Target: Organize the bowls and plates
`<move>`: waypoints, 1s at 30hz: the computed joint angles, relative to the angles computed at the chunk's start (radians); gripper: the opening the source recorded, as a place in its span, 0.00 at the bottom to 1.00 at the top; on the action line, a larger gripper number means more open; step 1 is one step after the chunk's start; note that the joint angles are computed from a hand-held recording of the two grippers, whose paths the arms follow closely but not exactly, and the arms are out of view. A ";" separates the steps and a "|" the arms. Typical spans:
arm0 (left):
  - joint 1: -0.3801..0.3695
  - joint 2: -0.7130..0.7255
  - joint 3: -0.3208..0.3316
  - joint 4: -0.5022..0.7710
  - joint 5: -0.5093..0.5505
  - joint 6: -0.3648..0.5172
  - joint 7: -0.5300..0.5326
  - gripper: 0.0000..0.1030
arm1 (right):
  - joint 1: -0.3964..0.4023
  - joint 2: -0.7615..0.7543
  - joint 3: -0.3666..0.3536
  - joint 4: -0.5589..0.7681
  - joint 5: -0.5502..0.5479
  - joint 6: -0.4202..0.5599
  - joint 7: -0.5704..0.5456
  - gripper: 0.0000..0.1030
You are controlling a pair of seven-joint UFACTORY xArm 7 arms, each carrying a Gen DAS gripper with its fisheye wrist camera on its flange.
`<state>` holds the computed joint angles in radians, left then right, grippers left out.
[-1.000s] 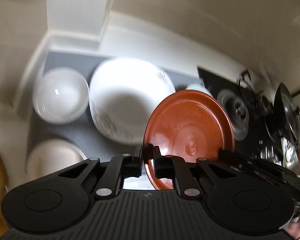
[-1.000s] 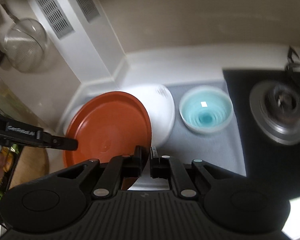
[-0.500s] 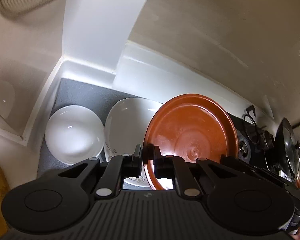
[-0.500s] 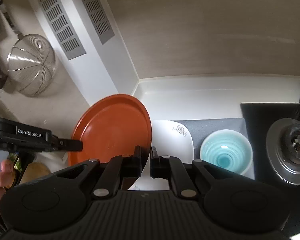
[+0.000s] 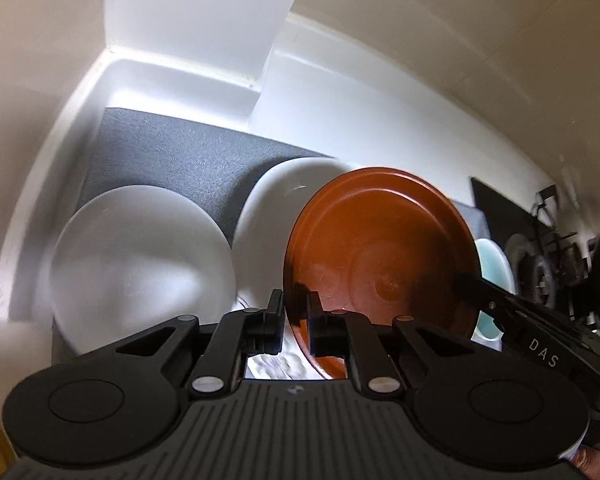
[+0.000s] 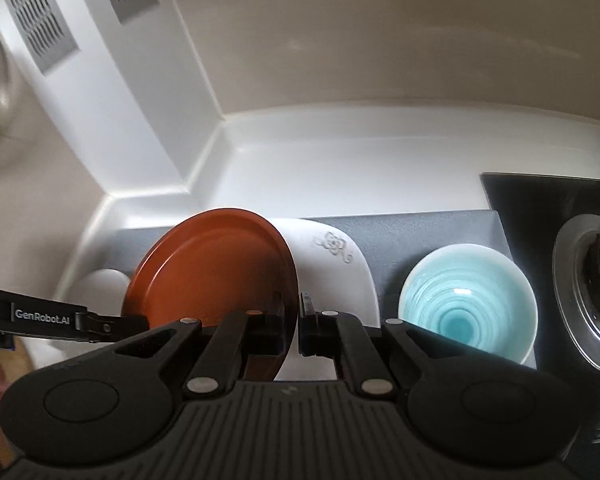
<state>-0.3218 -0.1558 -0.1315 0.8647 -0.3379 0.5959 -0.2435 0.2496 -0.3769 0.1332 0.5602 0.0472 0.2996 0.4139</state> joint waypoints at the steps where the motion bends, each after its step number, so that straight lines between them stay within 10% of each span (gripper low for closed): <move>1: 0.001 0.021 0.000 0.007 0.004 -0.004 0.005 0.11 | -0.016 0.021 0.017 0.003 -0.021 -0.011 0.014 0.06; 12: 0.007 0.136 -0.022 0.045 0.071 -0.066 0.024 0.10 | -0.070 0.159 0.029 0.009 -0.122 -0.110 0.108 0.07; 26: -0.014 0.075 -0.058 -0.004 0.283 -0.074 -0.253 0.13 | 0.081 0.103 -0.119 -0.062 0.127 -0.141 -0.248 0.16; 30: -0.017 -0.087 -0.069 -0.106 0.284 -0.107 -0.350 0.17 | 0.251 0.015 -0.291 -0.114 0.361 -0.157 -0.490 0.16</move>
